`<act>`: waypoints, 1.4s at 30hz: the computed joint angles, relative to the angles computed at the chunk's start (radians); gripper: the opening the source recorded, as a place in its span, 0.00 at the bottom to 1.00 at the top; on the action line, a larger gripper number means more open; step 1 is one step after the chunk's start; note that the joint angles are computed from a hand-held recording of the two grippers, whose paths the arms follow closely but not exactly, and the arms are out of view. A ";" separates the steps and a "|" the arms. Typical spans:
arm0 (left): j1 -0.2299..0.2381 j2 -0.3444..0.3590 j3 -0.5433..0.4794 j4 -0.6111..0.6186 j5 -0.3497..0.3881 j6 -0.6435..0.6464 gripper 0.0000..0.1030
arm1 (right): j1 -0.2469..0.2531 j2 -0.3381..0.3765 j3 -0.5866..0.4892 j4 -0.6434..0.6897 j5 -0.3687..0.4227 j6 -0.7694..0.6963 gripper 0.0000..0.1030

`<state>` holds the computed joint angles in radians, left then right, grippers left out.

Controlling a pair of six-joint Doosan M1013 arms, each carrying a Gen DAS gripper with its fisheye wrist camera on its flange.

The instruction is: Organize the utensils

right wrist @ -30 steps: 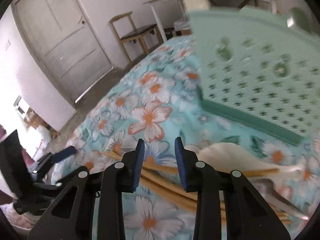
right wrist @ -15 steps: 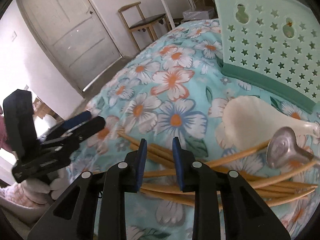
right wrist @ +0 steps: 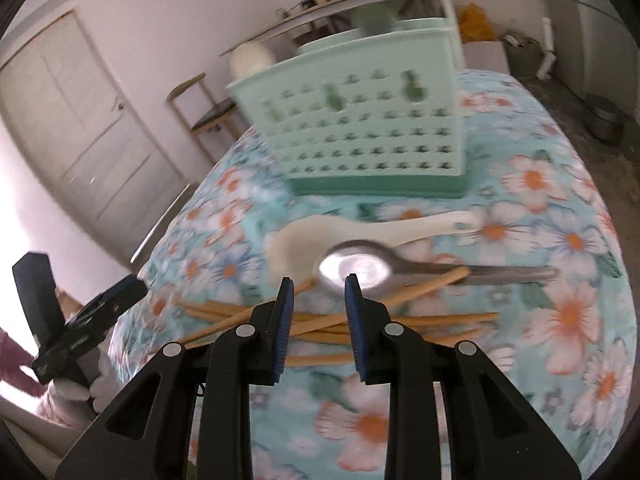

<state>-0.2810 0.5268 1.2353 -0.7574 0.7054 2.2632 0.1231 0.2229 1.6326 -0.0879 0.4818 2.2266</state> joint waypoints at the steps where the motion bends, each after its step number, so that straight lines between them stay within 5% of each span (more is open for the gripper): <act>1: -0.004 -0.001 -0.001 0.004 0.005 0.005 0.80 | -0.002 0.000 0.002 -0.019 0.000 0.016 0.25; 9: -0.031 -0.012 0.000 0.043 0.005 0.014 0.80 | -0.002 0.011 0.010 -0.137 0.037 0.075 0.26; 16: -0.055 0.004 -0.024 0.085 0.037 -0.014 0.80 | -0.015 0.003 0.024 -0.078 -0.031 -0.031 0.26; 22: -0.068 0.002 -0.015 0.108 0.059 -0.004 0.80 | -0.009 0.028 0.008 -0.036 0.000 -0.095 0.26; 33: -0.073 0.007 -0.012 0.136 0.070 -0.019 0.80 | 0.022 -0.004 0.051 -0.085 0.026 -0.032 0.26; 42: -0.067 -0.011 0.008 0.122 0.042 -0.018 0.80 | 0.027 0.006 0.013 -0.122 -0.040 -0.024 0.26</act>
<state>-0.3478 0.5161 1.2428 -0.6353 0.7472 2.2452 0.1500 0.2287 1.6454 -0.2097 0.4419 2.2022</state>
